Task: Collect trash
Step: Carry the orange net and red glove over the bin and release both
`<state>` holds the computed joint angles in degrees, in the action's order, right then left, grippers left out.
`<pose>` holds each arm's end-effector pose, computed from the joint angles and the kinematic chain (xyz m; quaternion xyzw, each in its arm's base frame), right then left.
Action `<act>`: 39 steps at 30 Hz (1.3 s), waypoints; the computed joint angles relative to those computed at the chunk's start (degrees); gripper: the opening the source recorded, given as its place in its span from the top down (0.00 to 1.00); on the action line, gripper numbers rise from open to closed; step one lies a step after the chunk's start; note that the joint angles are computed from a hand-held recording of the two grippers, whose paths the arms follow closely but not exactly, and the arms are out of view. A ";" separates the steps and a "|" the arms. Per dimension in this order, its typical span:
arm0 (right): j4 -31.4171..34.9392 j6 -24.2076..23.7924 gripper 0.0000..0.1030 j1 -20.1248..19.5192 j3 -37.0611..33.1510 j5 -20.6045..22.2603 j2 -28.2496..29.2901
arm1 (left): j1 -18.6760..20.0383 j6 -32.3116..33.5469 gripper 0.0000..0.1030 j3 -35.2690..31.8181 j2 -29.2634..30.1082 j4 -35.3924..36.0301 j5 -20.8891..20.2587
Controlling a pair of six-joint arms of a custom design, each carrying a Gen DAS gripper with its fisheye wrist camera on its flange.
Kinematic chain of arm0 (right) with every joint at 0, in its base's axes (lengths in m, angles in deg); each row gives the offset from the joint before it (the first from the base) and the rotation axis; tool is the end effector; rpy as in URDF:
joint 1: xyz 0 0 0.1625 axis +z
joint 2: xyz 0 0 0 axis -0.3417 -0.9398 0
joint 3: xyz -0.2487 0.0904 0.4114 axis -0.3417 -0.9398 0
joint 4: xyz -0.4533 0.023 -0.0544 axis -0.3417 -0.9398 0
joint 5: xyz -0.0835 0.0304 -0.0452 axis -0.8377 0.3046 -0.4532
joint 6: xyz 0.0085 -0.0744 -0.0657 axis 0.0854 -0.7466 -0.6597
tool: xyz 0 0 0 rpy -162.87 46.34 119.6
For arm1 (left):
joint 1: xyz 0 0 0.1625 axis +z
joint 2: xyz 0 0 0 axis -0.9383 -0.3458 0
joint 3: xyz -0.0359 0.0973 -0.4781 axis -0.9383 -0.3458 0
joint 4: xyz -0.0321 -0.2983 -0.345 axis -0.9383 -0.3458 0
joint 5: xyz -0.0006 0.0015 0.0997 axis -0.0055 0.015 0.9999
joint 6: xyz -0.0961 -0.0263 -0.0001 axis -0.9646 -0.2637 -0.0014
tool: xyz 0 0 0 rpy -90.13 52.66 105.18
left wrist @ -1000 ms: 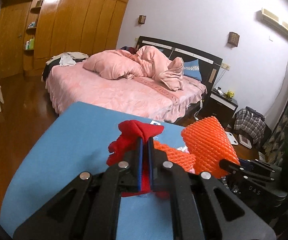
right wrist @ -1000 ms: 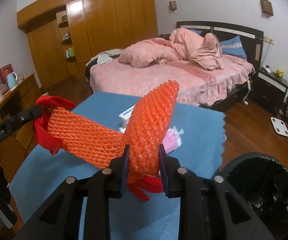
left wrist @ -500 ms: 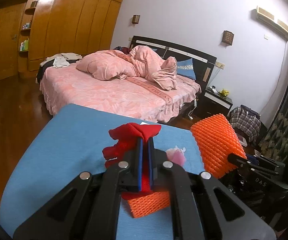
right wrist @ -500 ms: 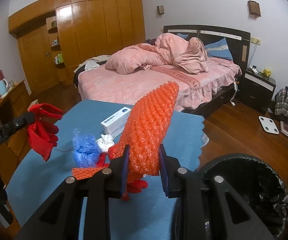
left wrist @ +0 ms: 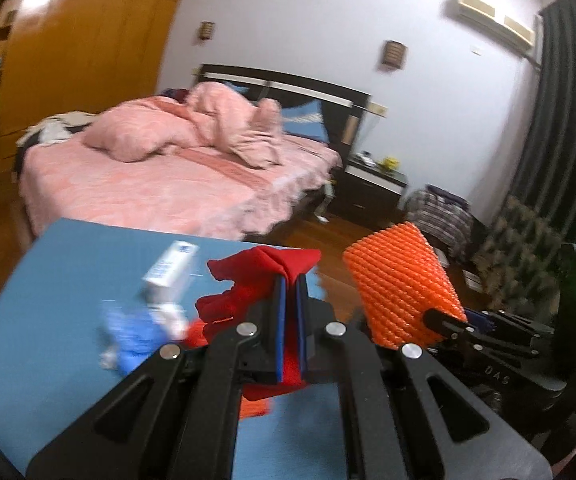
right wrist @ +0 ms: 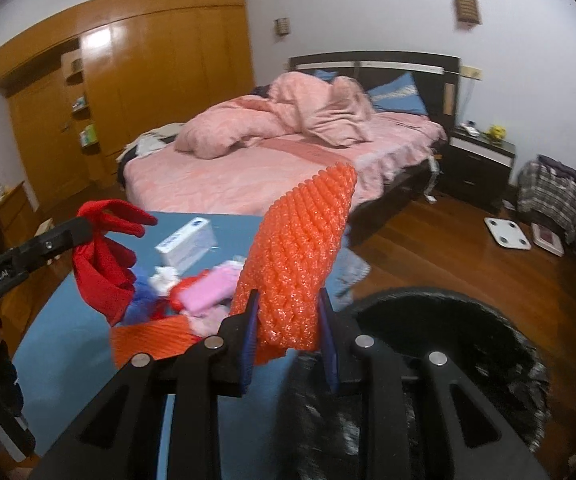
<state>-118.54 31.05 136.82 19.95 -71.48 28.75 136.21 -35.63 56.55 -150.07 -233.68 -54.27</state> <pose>0.4402 -0.6824 0.0382 0.2864 -0.8589 0.3639 0.2188 -0.0852 -0.6568 0.4169 0.1708 0.8422 -0.4690 0.2040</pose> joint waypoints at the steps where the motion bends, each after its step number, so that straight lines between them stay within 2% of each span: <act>1: -0.71 0.19 0.73 -0.34 0.73 -0.64 -0.63 | -0.13 -0.28 0.96 -0.13 0.66 0.53 -1.05; 7: -5.28 1.13 0.73 -2.68 5.36 -5.36 -4.10 | -1.06 -1.12 0.96 -2.80 6.10 3.99 -8.14; 12: -7.94 2.06 0.73 -4.83 8.76 -9.04 -6.52 | -1.69 -0.26 0.96 -4.77 10.19 5.62 -11.83; 14: -8.78 2.65 0.68 -5.70 9.88 -10.08 -7.28 | -1.67 0.16 0.95 -5.35 11.51 6.44 -13.18; 16: -9.27 3.02 0.65 -6.33 10.84 -10.64 -7.86 | -1.45 -0.12 0.91 -6.29 12.61 8.12 -14.26; 18: -9.89 3.21 0.56 -6.85 11.40 -11.39 -8.10 | -1.09 -0.58 0.76 -6.88 13.41 9.92 -14.69; 21: -10.74 3.66 0.44 -7.33 12.09 -11.61 -8.43 | -0.80 -0.38 0.62 -6.48 13.24 9.73 -13.38; 23: -11.44 3.38 0.26 -7.36 12.22 -11.68 -8.36 | -0.63 0.07 0.53 -5.60 12.40 8.56 -11.59; 26: -12.97 2.75 0.12 -6.99 12.18 -11.10 -7.89 | -0.42 1.76 0.35 -3.87 10.67 5.46 -7.78; 28: -13.56 2.75 0.06 -6.60 11.67 -10.05 -7.17 | -0.21 2.60 0.28 -2.51 9.33 3.36 -5.09; 30: -12.86 3.01 0.06 -6.11 10.78 -7.87 -6.26 | 0.16 3.23 0.25 -0.65 7.60 1.00 -1.64; 35: -10.07 2.39 0.06 -4.67 7.99 -3.48 -3.45 | 2.05 6.09 0.24 2.01 4.06 -3.61 6.30; 39: -7.81 1.88 0.06 -3.28 5.01 0.72 -0.23 | 4.02 7.66 0.24 2.89 2.17 -5.68 10.45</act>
<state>-126.34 32.93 133.54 24.96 -70.76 28.53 140.23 -27.97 59.44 -147.90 -239.36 -43.82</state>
